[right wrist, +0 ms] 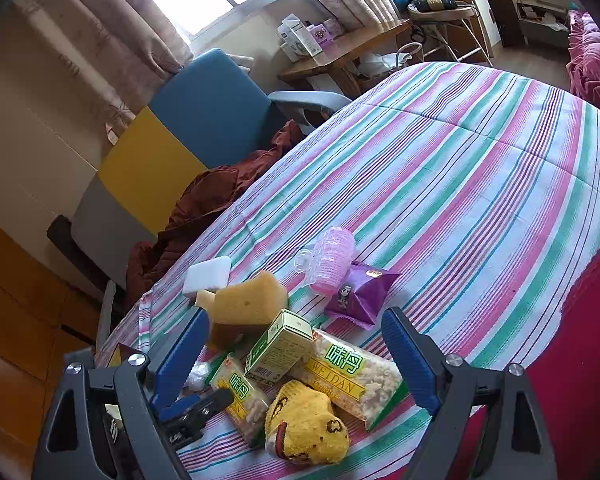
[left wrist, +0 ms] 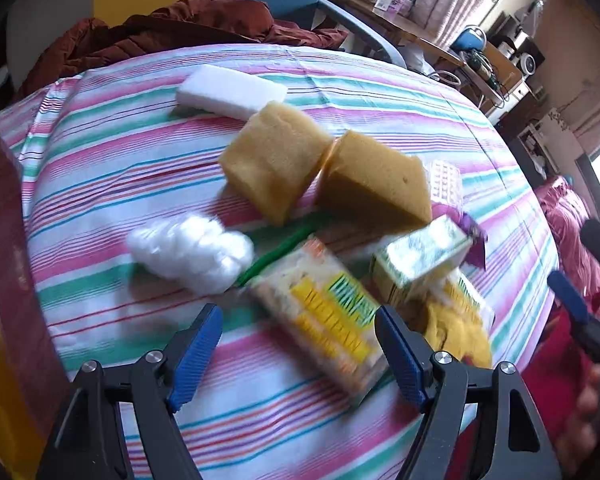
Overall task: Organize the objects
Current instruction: 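Withdraw both tools from the tray back toward the remaining items, then grasp the WEIDAN biscuit pack with the left tool while the right tool grasps the pink hair roller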
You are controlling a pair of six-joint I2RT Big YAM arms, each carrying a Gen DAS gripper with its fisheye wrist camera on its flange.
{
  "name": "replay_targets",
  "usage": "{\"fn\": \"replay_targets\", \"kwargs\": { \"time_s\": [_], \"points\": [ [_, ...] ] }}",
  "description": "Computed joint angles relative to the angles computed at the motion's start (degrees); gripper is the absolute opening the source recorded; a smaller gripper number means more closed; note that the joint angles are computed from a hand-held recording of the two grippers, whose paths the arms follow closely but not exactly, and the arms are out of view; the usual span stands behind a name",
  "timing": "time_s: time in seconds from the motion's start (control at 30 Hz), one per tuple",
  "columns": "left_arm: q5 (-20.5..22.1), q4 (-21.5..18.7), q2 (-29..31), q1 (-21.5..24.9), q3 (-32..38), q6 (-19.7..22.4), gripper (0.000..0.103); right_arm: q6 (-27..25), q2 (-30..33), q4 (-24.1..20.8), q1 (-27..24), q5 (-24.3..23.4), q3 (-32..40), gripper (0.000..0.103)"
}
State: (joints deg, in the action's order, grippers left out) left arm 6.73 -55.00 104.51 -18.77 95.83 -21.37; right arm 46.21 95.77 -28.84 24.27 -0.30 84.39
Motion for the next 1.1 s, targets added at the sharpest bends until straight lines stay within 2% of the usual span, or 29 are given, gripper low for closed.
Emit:
{"fn": "replay_targets", "kwargs": {
  "time_s": [0.17,0.23,0.3,0.4,0.47,0.8,0.87,0.97,1.03,1.1],
  "points": [
    [-1.4,-2.8,4.0,-1.0,4.3,-1.3,0.080,0.1,0.2,-0.1,-0.2,-0.9,0.1,0.090],
    [-3.4,-1.2,4.0,-1.6,3.7,-0.7,0.083,0.2,0.2,-0.2,-0.2,-1.1,0.1,0.090],
    [-5.4,-1.1,4.2,-2.4,3.6,2.1,0.086,0.3,0.2,-0.3,-0.2,-1.3,0.1,0.090],
    [-8.2,1.9,2.4,-3.5,0.1,7.7,0.086,0.4,0.8,-1.7,-0.4,-1.9,1.0,0.090],
    [-9.7,4.6,0.3,-3.7,-3.4,10.8,0.081,0.5,1.2,-2.4,-0.4,-2.2,1.5,0.090],
    [-6.6,12.5,-6.2,-1.1,-13.2,14.0,0.053,0.4,2.6,-6.6,-0.3,-1.3,3.8,0.090],
    [-5.5,13.5,-7.0,-0.7,-14.4,14.2,0.050,-0.4,3.5,-8.9,-0.3,-1.9,5.3,0.090],
    [-4.5,14.9,-8.2,-0.5,-16.4,14.7,0.049,-4.8,6.9,-16.6,-0.2,-3.0,11.2,0.090],
    [-4.4,15.6,-8.4,-0.5,-16.9,14.9,0.050,-10.2,9.3,-21.1,0.1,-1.3,15.7,0.090],
    [-3.6,15.8,-8.6,-0.1,-17.3,14.8,0.050,-17.1,11.9,-25.4,0.3,2.5,21.1,0.090]
  ]
}}
